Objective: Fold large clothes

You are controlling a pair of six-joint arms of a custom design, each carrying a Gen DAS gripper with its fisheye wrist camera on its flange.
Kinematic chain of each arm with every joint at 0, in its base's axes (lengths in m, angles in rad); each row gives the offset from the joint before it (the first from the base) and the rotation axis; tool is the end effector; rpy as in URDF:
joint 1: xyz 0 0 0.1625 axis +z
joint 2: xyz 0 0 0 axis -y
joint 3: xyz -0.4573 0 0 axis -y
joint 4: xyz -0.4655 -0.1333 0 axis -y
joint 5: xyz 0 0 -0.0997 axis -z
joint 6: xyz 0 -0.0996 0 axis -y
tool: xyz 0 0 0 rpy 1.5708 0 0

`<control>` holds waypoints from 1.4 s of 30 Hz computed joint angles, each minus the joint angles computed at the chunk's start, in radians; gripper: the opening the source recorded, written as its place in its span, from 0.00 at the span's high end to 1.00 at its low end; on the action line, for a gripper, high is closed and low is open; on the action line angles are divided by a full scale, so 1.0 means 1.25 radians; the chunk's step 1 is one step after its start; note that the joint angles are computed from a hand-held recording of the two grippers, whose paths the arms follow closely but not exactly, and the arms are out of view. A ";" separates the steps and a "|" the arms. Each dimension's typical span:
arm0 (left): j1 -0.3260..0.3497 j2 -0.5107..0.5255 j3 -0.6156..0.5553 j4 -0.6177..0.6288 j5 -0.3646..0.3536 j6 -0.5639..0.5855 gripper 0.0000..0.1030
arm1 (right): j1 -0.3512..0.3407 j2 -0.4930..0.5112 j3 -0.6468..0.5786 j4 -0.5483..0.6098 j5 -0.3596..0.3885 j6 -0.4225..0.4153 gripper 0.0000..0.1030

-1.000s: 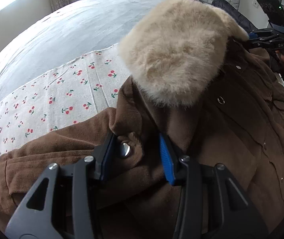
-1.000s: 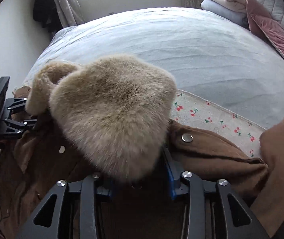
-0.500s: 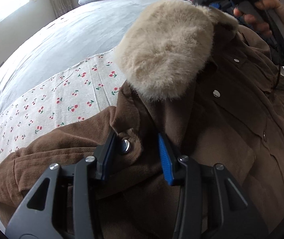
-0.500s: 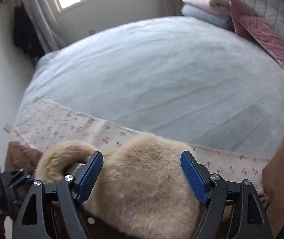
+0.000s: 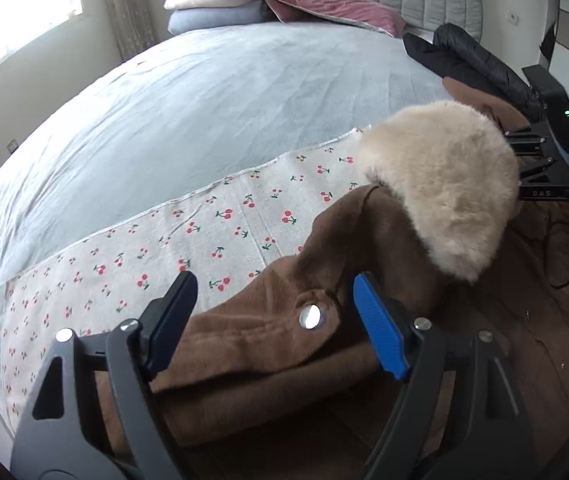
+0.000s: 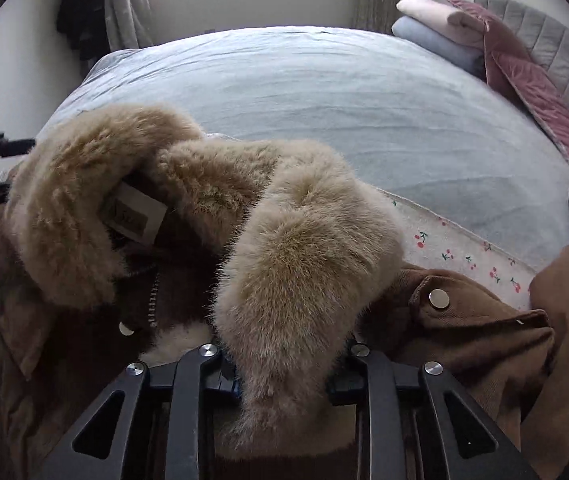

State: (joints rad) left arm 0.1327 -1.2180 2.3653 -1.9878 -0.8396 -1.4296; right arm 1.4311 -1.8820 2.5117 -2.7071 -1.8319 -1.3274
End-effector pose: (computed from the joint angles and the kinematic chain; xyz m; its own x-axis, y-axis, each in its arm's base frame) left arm -0.3444 -0.2476 0.0455 -0.6828 0.0145 -0.7305 0.4436 0.8027 -0.3986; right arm 0.0550 -0.3814 0.2879 -0.3445 -0.7780 0.5253 -0.8822 0.4596 0.1021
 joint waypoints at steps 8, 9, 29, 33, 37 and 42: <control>0.061 0.089 0.031 -0.363 -0.058 0.225 0.50 | -0.015 -0.015 0.022 -0.017 0.042 0.004 0.75; 0.048 0.096 0.016 -0.289 -0.042 0.169 0.62 | -0.027 -0.022 0.028 -0.028 0.062 -0.004 0.77; 0.149 0.063 -0.104 0.355 0.163 -0.461 0.33 | 0.107 0.268 -0.090 -0.334 0.111 0.307 0.40; 0.150 0.045 -0.102 0.264 0.226 -0.365 0.33 | 0.063 0.233 -0.127 -0.232 0.163 0.338 0.37; 0.177 0.129 -0.121 -0.024 0.243 -0.106 0.33 | 0.050 0.242 -0.168 -0.137 0.155 0.351 0.40; 0.265 0.216 -0.186 -0.026 0.211 -0.075 0.33 | 0.064 0.283 -0.142 -0.188 0.099 0.331 0.40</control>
